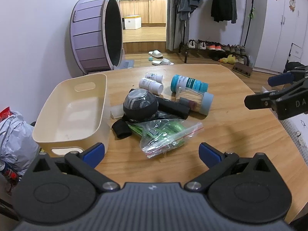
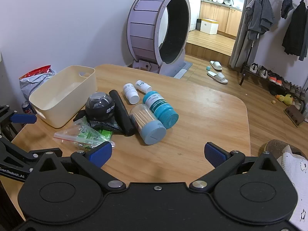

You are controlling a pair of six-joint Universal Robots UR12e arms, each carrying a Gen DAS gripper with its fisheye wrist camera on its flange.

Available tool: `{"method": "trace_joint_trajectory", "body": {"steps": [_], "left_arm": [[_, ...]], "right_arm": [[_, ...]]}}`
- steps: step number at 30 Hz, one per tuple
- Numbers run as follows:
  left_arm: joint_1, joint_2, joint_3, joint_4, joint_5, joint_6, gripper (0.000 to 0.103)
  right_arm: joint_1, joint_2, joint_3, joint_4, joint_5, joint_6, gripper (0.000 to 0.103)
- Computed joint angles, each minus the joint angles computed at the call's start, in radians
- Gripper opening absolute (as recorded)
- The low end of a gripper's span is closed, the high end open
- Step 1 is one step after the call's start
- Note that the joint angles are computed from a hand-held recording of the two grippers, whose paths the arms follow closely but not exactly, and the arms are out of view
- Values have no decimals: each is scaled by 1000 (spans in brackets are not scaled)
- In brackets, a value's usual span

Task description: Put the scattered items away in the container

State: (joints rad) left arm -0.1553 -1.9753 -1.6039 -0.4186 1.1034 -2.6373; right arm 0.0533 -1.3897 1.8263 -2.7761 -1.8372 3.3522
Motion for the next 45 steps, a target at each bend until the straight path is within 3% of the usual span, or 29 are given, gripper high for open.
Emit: {"method": "trace_joint_trajectory", "body": {"steps": [45], "left_arm": [[3, -3, 6, -13, -7, 16, 103]], "right_arm": [[1, 3, -2, 0, 6, -4, 103]]}}
